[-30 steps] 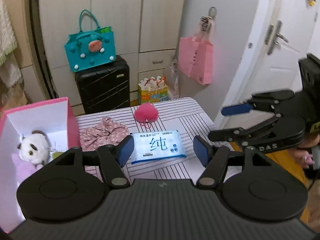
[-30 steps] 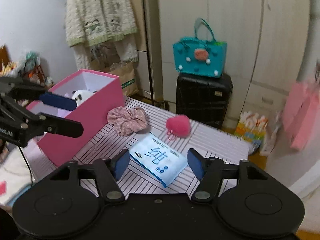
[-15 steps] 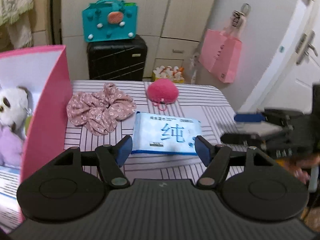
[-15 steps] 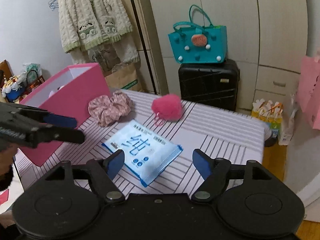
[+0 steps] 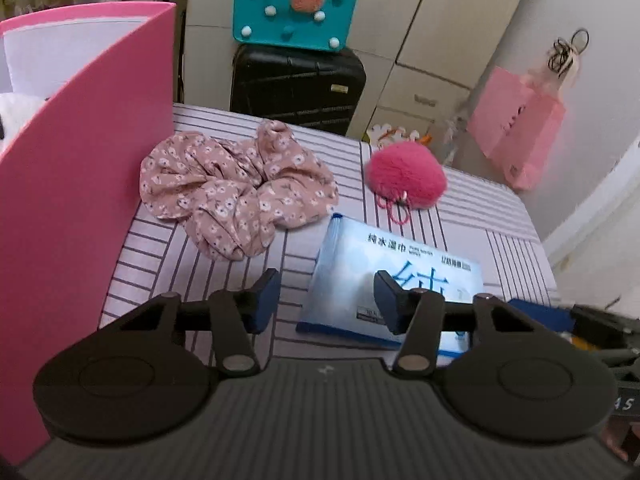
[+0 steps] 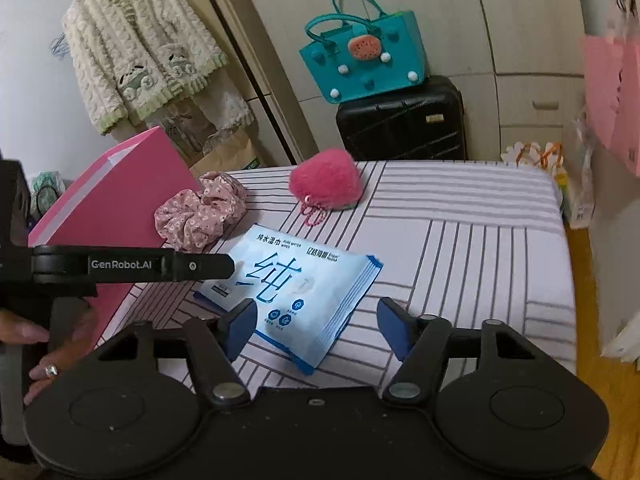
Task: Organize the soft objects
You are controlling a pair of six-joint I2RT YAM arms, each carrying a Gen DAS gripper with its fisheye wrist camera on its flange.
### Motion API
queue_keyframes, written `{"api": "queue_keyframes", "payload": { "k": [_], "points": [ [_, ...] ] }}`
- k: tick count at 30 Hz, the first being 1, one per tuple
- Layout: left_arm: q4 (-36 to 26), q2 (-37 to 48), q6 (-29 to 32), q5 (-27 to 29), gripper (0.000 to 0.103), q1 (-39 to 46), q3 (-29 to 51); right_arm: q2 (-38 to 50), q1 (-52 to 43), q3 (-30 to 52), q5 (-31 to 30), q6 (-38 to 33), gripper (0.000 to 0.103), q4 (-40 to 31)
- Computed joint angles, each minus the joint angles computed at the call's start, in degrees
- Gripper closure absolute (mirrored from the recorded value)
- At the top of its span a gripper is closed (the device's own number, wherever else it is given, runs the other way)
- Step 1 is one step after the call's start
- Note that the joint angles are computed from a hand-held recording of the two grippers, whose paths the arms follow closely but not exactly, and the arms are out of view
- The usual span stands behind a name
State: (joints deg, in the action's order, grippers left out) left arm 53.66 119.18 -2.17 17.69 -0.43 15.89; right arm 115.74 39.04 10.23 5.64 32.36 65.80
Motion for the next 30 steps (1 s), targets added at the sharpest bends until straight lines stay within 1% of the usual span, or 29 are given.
{"api": "queue_keyframes", "payload": {
  "k": [3, 4, 5, 6, 7, 8, 9, 11, 13, 18, 20, 23, 24, 26, 27, 29, 30],
  "points": [
    [3.1, 1.8, 1.1, -1.3, 0.059, -1.0, -0.4, 2.0, 1.1, 0.7, 1.6, 0.8, 0.041, 1.6],
    [3.4, 1.8, 1.3, -1.2, 0.063, -1.4, -0.7, 3.2, 1.4, 1.1, 2.2, 1.3, 0.043, 2.5],
    [3.3, 1.9, 1.7, -0.4, 0.071, -1.6, -0.8, 4.4, 1.8, 1.4, 2.6, 1.7, 0.046, 3.6],
    [1.8, 1.5, 2.3, 1.6, 0.071, -1.4, -0.6, 5.2, 2.5, 1.6, 4.0, 1.9, 0.05, 4.4],
    [1.0, 1.3, 2.5, 2.6, 0.074, -1.5, -0.6, 5.2, 3.8, 1.9, 6.4, 2.5, 0.059, 3.6],
    [-0.5, 1.1, 3.3, 4.2, 0.079, -1.3, -0.3, 5.1, 5.0, 2.3, 8.4, 3.3, 0.063, 2.6],
    [-2.1, 0.7, 3.6, 5.8, 0.079, -0.9, -0.1, 6.0, 6.0, 2.4, 10.0, 4.3, 0.064, 3.7],
    [-2.2, 0.6, 3.1, 6.2, 0.079, -1.0, -0.4, 8.0, 7.5, 2.3, 12.4, 6.0, 0.067, 6.1],
    [-3.6, 0.4, 2.9, 8.0, 0.079, 0.4, 0.0, 7.7, 8.6, 2.4, 13.5, 6.7, 0.069, 5.7],
    [-6.3, -3.2, 5.5, 9.6, 0.079, 1.0, -2.2, -0.1, 12.2, 3.8, 17.5, 6.0, 0.07, -7.0],
    [-10.6, -7.1, 8.2, 11.9, 0.079, 2.4, -3.6, -4.0, 13.1, 3.0, 18.3, 6.2, 0.067, -11.1],
    [-16.4, -15.6, 12.9, 14.7, 0.079, 4.8, -7.1, -13.5, 14.0, 0.8, 17.1, 5.9, 0.065, -18.4],
    [-18.7, -18.8, 14.4, 15.7, 0.079, 5.8, -8.1, -16.2, 14.7, 0.3, 17.1, 6.0, 0.063, -20.7],
    [-25.1, -25.8, 17.5, 17.9, 0.079, 8.4, -9.2, -22.7, 16.6, -0.4, 17.4, 6.2, 0.058, -26.6],
    [-29.2, -30.0, 19.5, 19.0, 0.079, 9.7, -9.8, -26.2, 18.2, -0.4, 17.9, 6.6, 0.056, -30.8],
    [-37.6, -37.8, 23.4, 20.6, 0.079, 12.4, -10.3, -31.3, 21.2, 0.3, 19.1, 7.3, 0.054, -37.9],
    [-41.2, -41.1, 25.3, 21.2, 0.079, 13.4, -10.4, -33.0, 22.5, 0.3, 19.8, 8.2, 0.054, -39.9]
  ]
}}
